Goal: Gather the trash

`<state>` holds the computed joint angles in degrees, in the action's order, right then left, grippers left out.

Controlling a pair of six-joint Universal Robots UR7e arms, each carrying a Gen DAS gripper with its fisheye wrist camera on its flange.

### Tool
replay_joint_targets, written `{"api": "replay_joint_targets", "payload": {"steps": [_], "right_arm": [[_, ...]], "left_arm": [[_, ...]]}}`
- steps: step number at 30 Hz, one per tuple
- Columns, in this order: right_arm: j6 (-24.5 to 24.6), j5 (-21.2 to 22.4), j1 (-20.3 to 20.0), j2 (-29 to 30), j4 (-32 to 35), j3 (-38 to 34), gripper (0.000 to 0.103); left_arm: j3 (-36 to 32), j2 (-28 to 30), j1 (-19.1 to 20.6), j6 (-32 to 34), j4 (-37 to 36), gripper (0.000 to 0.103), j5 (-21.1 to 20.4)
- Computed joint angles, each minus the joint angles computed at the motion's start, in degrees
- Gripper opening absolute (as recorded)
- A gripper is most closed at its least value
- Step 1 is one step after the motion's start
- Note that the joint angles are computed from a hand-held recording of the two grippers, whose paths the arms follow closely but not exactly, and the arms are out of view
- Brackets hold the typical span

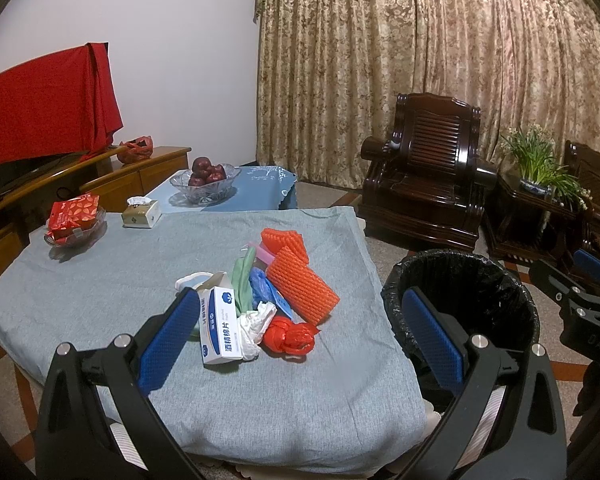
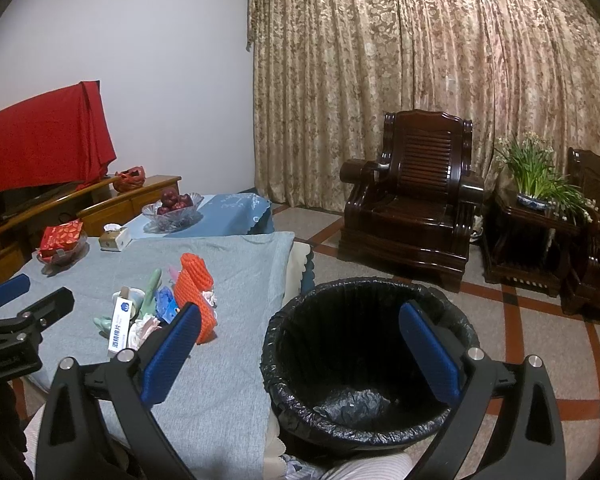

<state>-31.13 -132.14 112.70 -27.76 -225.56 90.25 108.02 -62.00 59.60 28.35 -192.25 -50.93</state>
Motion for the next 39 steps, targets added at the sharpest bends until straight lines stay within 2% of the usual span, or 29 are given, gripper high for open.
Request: {"api": "replay_joint_targets", "payload": {"steps": [39], "right_arm": [[1.0, -0.2, 0.0, 0.7, 0.4, -0.4, 0.097]], "left_arm": [[-0.1, 0.0, 0.0, -0.2, 0.3, 0.098, 0.0]]}}
